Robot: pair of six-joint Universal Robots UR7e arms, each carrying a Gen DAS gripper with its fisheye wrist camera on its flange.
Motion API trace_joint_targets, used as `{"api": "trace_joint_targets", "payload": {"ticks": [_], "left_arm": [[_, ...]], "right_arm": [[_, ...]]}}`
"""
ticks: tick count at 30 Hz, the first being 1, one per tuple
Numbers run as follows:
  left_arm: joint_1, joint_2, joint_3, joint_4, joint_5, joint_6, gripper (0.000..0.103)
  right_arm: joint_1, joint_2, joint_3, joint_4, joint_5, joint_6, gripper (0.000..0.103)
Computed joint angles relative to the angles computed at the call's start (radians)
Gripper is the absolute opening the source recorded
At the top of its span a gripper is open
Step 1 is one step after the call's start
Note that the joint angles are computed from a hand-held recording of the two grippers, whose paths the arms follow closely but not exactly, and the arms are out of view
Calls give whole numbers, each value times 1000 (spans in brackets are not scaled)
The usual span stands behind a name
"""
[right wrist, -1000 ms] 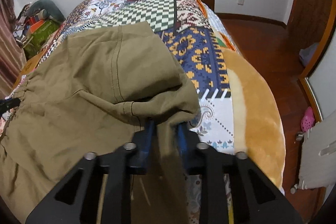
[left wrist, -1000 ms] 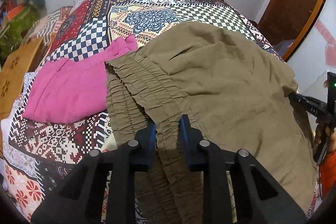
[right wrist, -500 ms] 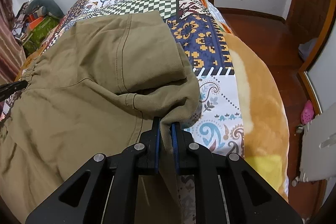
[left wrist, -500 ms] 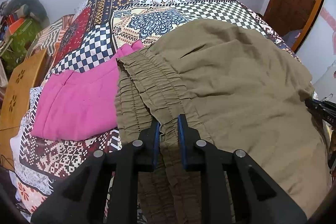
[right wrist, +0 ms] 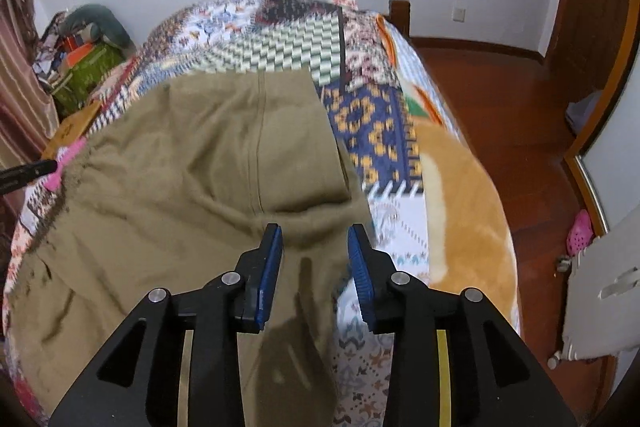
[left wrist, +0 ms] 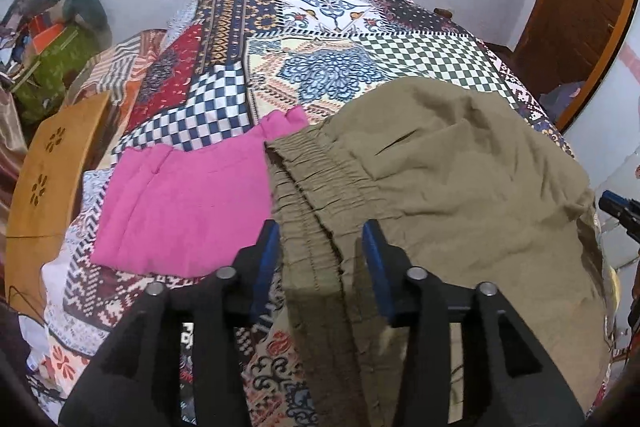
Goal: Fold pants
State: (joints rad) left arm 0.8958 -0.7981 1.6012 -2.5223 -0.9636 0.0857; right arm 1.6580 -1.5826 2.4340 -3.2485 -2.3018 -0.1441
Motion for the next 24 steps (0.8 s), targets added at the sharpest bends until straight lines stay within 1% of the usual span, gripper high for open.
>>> {"api": "trace_joint_targets", "payload": {"ticks": [2, 4, 8, 9, 10, 12, 14, 16, 18, 20, 23, 24], "left_arm": [[2, 14, -18, 16, -11, -1, 45], [2, 31, -37, 35, -22, 2, 46], [4, 65, -73, 66, -32, 17, 54], [2, 76, -77, 66, -16, 20, 56], [2, 83, -78, 60, -3, 20, 56], [6, 95, -87, 69, 4, 10, 59], [15, 102, -96, 76, -6, -3, 61], [18, 105, -98, 69, -14, -6, 61], [16, 104, -96, 64, -16, -1, 61], [14, 103, -93, 61, -23, 11, 61], [8, 101, -77, 34, -14, 42, 57], [7, 99, -73, 27, -14, 44, 55]], "right_arm": [[-1, 20, -19, -23, -7, -17, 31], [-13, 34, -34, -35, 3, -25, 32], [-42, 56, -62, -29, 33, -37, 33], [-51, 59, -69, -25, 47, -46, 34], [-61, 65, -75, -24, 61, -55, 38], [-76, 76, -84, -23, 81, -63, 45], [-95, 87, -97, -9, 98, -65, 45], [-115, 96, -107, 6, 116, -71, 45], [-138, 101, -114, 30, 129, -58, 45], [-157, 96, -106, 17, 163, -59, 45], [-159, 86, -95, 10, 185, -78, 45], [-160, 80, -89, 7, 198, -82, 39]]}}
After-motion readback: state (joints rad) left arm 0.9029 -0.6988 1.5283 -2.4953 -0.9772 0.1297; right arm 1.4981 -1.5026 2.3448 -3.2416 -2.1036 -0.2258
